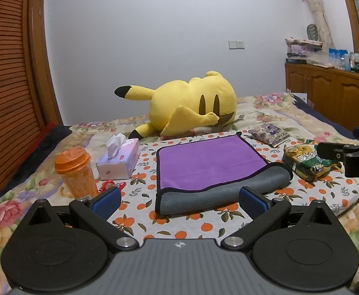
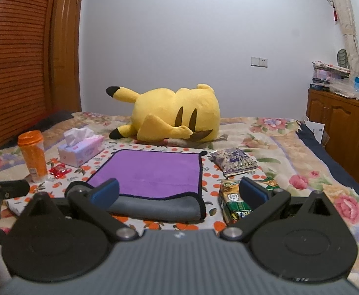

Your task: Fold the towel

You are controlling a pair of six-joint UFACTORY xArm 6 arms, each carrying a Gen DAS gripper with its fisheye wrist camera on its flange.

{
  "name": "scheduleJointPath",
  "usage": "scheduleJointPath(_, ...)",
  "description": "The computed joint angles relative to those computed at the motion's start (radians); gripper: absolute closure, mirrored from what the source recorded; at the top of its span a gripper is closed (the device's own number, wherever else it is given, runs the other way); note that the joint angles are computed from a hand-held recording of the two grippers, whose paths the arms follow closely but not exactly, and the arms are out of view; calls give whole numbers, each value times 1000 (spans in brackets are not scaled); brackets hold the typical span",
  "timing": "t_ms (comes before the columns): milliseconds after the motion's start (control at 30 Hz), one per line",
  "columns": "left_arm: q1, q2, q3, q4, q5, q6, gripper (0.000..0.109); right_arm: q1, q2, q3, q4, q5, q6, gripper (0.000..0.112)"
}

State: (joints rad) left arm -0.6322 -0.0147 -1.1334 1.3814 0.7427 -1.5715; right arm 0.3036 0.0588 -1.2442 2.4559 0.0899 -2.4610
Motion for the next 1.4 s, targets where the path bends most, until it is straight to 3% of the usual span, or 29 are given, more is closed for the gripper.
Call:
scheduleJointPath(767, 103, 120, -105, -84, -93, 119, 6, 20, 158, -149, -275, -23, 251, 9)
scheduleJointPath(1400, 208, 231, -195, -226, -202, 252, 6, 28, 299, -241, -782, -14, 739, 9)
